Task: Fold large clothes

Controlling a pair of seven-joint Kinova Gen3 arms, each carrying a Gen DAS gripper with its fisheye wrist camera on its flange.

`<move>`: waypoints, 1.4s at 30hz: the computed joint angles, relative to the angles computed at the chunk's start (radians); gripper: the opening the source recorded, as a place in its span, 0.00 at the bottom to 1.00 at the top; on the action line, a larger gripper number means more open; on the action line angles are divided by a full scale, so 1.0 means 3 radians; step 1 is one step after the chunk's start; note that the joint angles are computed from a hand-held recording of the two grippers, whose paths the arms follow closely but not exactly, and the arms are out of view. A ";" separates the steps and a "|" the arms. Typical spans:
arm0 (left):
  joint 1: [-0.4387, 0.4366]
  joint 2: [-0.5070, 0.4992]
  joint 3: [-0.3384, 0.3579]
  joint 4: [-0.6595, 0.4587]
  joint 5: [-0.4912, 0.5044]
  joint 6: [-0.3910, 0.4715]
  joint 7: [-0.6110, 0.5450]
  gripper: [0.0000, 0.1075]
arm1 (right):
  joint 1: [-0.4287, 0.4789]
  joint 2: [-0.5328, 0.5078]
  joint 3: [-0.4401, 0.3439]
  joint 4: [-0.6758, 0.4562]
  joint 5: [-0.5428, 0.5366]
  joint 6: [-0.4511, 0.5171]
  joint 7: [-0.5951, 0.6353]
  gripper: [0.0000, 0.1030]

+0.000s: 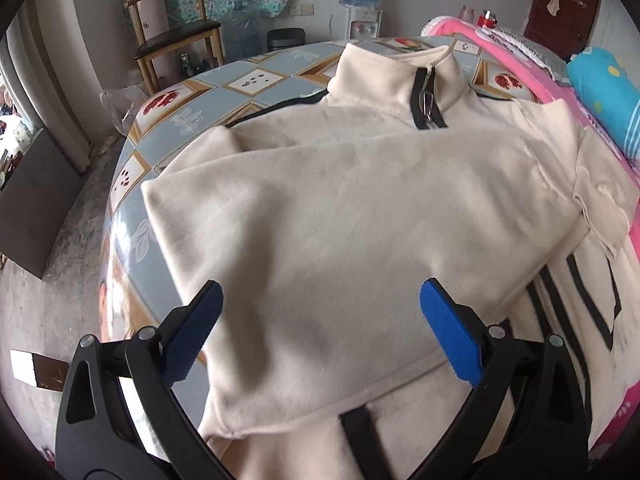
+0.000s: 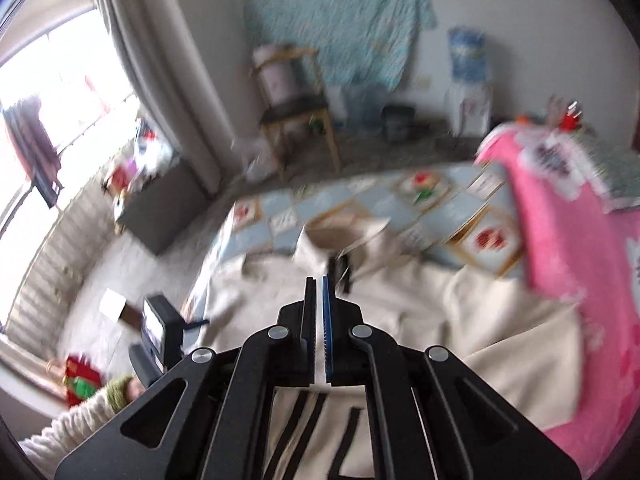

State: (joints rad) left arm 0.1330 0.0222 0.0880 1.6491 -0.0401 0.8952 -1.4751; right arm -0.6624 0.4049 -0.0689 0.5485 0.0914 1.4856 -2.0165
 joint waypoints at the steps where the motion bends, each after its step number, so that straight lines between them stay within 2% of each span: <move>1: 0.0001 -0.0010 0.0001 0.0006 0.0002 0.0015 -0.0020 0.89 | -0.0038 0.0056 0.0037 -0.0009 0.0031 0.0122 -0.0002 0.15; 2: 0.0001 -0.0019 0.0002 0.0017 0.0015 0.0014 -0.0036 0.89 | -0.0052 0.0094 0.0036 0.0044 0.0093 0.0193 0.0003 0.23; 3: -0.0001 -0.0030 0.0001 0.0024 0.0052 0.0004 -0.0081 0.89 | -0.0071 0.0085 0.0048 0.0158 0.0149 0.0216 -0.0010 0.41; 4: 0.0004 -0.0034 0.0007 0.0028 0.0069 -0.0011 -0.0107 0.89 | -0.0109 0.0079 0.0076 0.0312 0.0255 0.0286 -0.0027 0.50; 7: 0.0063 0.0011 0.0057 -0.0020 0.0004 -0.0008 -0.0117 0.89 | -0.0081 -0.0002 0.0044 0.0776 0.0396 0.0343 -0.0078 0.50; 10: 0.0205 0.0118 0.0135 -0.0106 -0.0245 0.0038 -0.0002 0.89 | 0.0091 -0.0028 -0.0086 0.1239 0.0386 0.0382 -0.0145 0.50; 14: 0.0394 0.0231 0.0165 -0.0150 -0.0560 0.0096 0.0191 0.89 | 0.0065 -0.0183 -0.0119 0.1857 0.0614 0.0034 -0.0175 0.50; 15: 0.0426 0.0249 0.0160 -0.0154 -0.0606 0.0108 0.0229 0.89 | 0.0036 -0.0223 -0.0126 0.1978 0.0701 -0.0062 -0.0213 0.49; 16: 0.0439 0.0251 0.0150 -0.0142 -0.0614 0.0093 0.0243 0.89 | -0.0015 -0.0240 -0.0071 0.2044 0.0745 -0.0103 -0.0212 0.36; 19: 0.0393 0.0237 0.0113 -0.0128 -0.0473 0.0075 0.0177 0.89 | 0.0122 -0.0314 -0.0098 0.2078 0.0619 -0.0175 -0.0225 0.08; 21: 0.0335 0.0235 0.0090 -0.0127 -0.0329 0.0076 0.0095 0.89 | 0.0151 -0.0424 -0.0057 0.2174 0.0589 -0.0304 -0.0290 0.07; 23: 0.0295 0.0240 0.0079 -0.0127 -0.0223 0.0072 0.0036 0.89 | 0.0204 -0.0539 0.0025 0.2202 0.0372 -0.0453 -0.0273 0.07; 27: 0.0238 0.0215 0.0061 -0.0077 -0.0103 -0.0013 -0.0055 0.87 | 0.0663 -0.0799 -0.0181 0.2194 -0.0109 -0.0878 -0.0211 0.07; 31: 0.0131 0.0109 0.0030 -0.0017 0.0139 -0.0120 -0.0256 0.74 | 0.0910 -0.0855 -0.0267 0.2001 -0.0615 -0.1263 -0.0002 0.07; 36: -0.0065 -0.0106 -0.0057 0.0053 0.0777 -0.0139 -0.0817 0.67 | 0.0723 -0.0529 -0.0346 0.1520 -0.0771 -0.1399 0.0179 0.07; 42: -0.0234 -0.0192 -0.0228 0.0009 0.1548 0.0292 -0.1449 0.56 | 0.0453 0.0181 -0.0376 0.1011 -0.0898 -0.1166 0.0291 0.07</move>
State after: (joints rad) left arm 0.0629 -0.0353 0.0195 1.6518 0.4244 0.9828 -1.9099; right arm -0.5266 0.4592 -0.1818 0.8520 -0.1779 1.1358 -1.9293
